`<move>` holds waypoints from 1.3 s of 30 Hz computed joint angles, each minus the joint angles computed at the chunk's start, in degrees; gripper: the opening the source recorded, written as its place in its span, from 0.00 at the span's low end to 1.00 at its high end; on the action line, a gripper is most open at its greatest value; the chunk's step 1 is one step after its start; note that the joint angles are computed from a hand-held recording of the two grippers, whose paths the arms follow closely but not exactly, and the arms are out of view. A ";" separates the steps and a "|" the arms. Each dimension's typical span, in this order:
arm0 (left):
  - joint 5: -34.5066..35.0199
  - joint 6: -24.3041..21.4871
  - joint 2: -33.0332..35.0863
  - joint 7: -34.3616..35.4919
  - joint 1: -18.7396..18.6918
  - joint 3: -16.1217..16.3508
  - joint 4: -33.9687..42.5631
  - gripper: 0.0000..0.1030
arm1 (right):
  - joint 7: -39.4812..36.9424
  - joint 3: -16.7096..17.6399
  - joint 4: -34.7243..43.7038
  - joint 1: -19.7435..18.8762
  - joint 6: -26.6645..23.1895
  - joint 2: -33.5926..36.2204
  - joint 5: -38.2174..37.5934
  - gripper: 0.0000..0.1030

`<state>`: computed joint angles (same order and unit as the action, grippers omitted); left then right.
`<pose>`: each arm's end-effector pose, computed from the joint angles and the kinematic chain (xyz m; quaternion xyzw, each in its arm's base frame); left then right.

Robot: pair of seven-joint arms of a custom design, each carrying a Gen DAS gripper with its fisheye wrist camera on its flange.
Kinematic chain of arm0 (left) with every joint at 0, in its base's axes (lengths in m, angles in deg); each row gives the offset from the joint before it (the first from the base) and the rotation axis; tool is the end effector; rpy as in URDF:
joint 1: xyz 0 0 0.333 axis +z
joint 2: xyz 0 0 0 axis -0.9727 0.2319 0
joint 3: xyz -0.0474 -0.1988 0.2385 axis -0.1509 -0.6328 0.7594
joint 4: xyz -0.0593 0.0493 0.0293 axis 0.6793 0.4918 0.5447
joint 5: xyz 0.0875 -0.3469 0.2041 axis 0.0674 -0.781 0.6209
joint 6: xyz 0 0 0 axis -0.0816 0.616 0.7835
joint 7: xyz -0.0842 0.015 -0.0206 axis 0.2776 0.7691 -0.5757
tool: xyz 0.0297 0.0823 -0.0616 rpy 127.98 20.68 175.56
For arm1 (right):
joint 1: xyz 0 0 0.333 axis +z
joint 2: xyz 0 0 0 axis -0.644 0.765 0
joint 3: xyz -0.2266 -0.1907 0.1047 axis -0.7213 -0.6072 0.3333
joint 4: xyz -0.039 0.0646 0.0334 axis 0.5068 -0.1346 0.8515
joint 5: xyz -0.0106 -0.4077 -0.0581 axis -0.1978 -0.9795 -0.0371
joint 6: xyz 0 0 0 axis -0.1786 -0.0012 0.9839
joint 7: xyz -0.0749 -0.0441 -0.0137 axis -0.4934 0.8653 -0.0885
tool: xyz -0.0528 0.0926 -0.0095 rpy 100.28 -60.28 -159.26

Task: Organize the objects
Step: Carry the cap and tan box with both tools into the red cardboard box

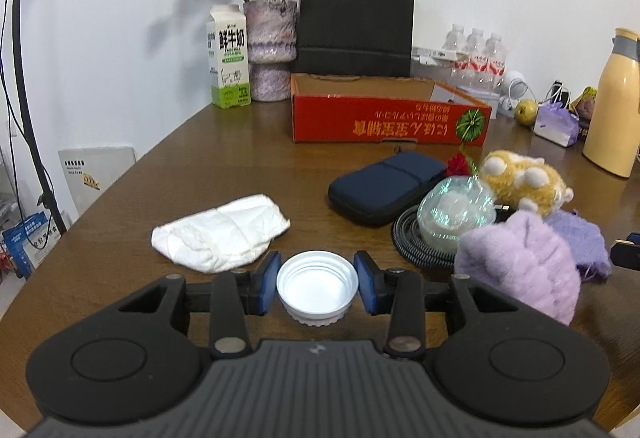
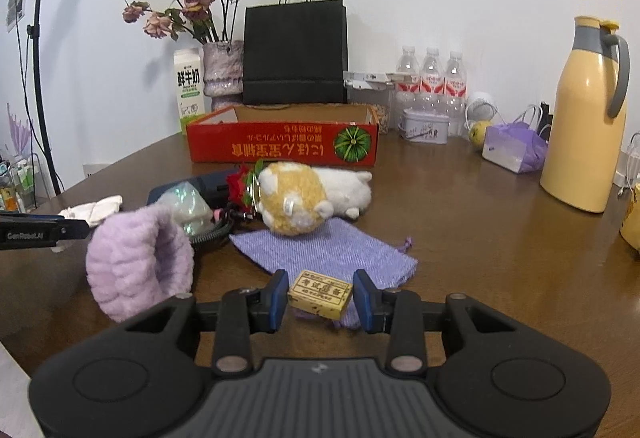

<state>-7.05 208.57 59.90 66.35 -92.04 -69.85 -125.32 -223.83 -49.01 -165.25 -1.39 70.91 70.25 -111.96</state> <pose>0.5677 -0.3653 0.4375 -0.3923 0.7712 -0.4489 0.2233 0.3774 0.4200 0.4249 -0.4539 0.7254 -0.4339 0.2819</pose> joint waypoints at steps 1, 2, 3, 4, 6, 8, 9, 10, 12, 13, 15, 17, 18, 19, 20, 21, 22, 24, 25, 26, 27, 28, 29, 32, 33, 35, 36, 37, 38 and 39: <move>-0.07 0.18 -0.05 -0.03 0.01 -0.04 0.12 0.40 | -0.20 -0.04 0.13 -0.03 -0.06 -0.03 -0.26 0.33; -0.13 0.35 -0.09 -0.06 0.00 -0.06 0.28 0.40 | -0.39 -0.09 0.30 -0.09 -0.15 -0.02 -0.52 0.33; -0.16 0.40 -0.01 -0.02 0.16 -0.28 0.55 0.40 | -0.46 -0.13 0.46 -0.14 -0.26 -0.02 -0.85 0.33; -0.18 0.47 0.08 0.03 0.42 -0.63 0.79 0.40 | -0.48 -0.19 0.57 -0.22 -0.28 -0.05 -1.18 0.33; -0.22 0.44 0.31 0.14 0.66 -1.08 1.49 0.40 | -0.66 -0.35 0.85 -0.44 -0.18 -0.11 -1.86 0.33; -0.24 0.41 0.69 0.36 1.14 -1.81 2.36 0.40 | -0.98 -0.50 1.16 -0.69 0.07 -0.08 -2.44 0.33; -0.26 0.39 0.87 0.45 1.17 -1.99 2.82 0.40 | -1.14 -0.61 1.31 -0.85 0.26 -0.07 -2.74 0.33; -0.28 0.38 1.11 0.55 1.27 -2.22 3.33 0.40 | -1.35 -0.74 1.51 -1.04 0.51 -0.01 -3.04 0.33; -0.34 0.19 1.75 0.89 1.72 -3.05 4.56 0.40 | -1.93 -1.01 2.01 -1.43 0.95 0.19 -3.61 0.33; -0.38 0.02 2.16 1.15 2.17 -3.77 5.27 0.40 | -2.15 -1.17 2.17 -1.65 1.29 0.20 -3.96 0.33; -0.58 -0.25 3.11 1.61 2.39 -4.52 6.94 0.40 | -2.14 -1.54 2.37 -2.17 2.42 0.14 -4.95 0.33; -0.82 -0.44 4.07 2.18 2.88 -5.57 8.51 0.40 | -2.43 -1.88 2.76 -2.73 3.31 0.27 -5.89 0.33; -0.97 -0.65 4.57 2.48 3.05 -6.11 9.38 0.40 | -2.57 -2.07 3.00 -3.02 3.73 0.36 -6.43 0.33; -1.11 -0.88 5.10 2.86 3.21 -6.65 10.26 0.40 | -2.74 -2.23 3.25 -3.29 4.09 0.46 -6.92 0.33; -1.24 -1.26 5.70 3.39 3.46 -7.34 11.25 0.40 | -3.00 -2.46 3.58 -3.61 4.58 0.57 -7.48 0.33; -1.45 -1.66 6.26 3.85 3.31 -7.61 12.28 0.40 | -3.23 -2.63 3.81 -3.88 5.03 0.61 -7.94 0.33; -1.69 -1.94 6.84 4.27 2.97 -7.62 13.35 0.40 | -3.45 -2.81 4.10 -4.16 5.43 0.71 -8.46 0.33; -2.34 -2.57 8.17 4.90 1.88 -7.26 15.81 0.40 | -3.98 -3.21 4.81 -4.74 6.11 0.98 -9.49 0.33; -2.73 -2.90 8.88 5.25 1.51 -7.28 17.05 0.40 | -4.19 -3.41 5.18 -5.01 6.42 1.12 -9.94 0.33; -3.17 -3.41 9.85 5.74 1.26 -7.56 18.64 0.40 | -4.40 -3.67 5.59 -5.34 6.77 1.27 -10.50 0.33; -3.63 -3.72 10.61 6.10 0.89 -7.58 19.93 0.40 | -4.59 -3.92 5.98 -5.66 7.10 1.47 -10.94 0.33; -4.08 -4.07 11.44 6.32 0.19 -7.21 21.45 0.40 | -4.77 -4.14 6.35 -5.94 7.31 1.56 -11.43 0.33; -4.55 -4.61 12.44 6.59 -0.49 -6.94 23.26 0.40 | -4.84 -4.40 6.75 -6.27 7.60 1.66 -12.03 0.33; -6.25 -6.67 15.83 8.27 -1.61 -7.48 29.00 0.40 | -5.26 -5.21 8.09 -7.31 8.66 2.05 -13.64 0.33; -6.87 -7.33 16.92 8.88 -2.11 -7.51 30.92 0.40 | -5.45 -5.47 8.46 -7.66 9.08 2.11 -14.08 0.33; -8.16 -8.85 19.43 10.38 -3.25 -7.60 35.41 0.40 | -6.08 -5.98 9.54 -8.36 9.93 2.50 -14.87 0.33; -8.79 -9.43 20.58 11.21 -3.83 -7.58 37.47 0.40 | -6.30 -6.26 10.11 -8.72 10.43 2.73 -15.40 0.33; -9.40 -10.12 21.89 11.96 -4.63 -7.30 39.86 0.40 | -6.52 -6.53 10.76 -9.05 10.99 3.06 -15.89 0.33; -10.02 -10.90 23.14 12.53 -5.58 -6.80 42.27 0.40 | -6.65 -6.84 11.48 -9.40 11.63 3.46 -16.40 0.33; -10.66 -11.55 24.30 13.20 -6.35 -6.50 44.39 0.40 | -6.65 -7.11 11.93 -9.66 12.18 3.71 -16.71 0.33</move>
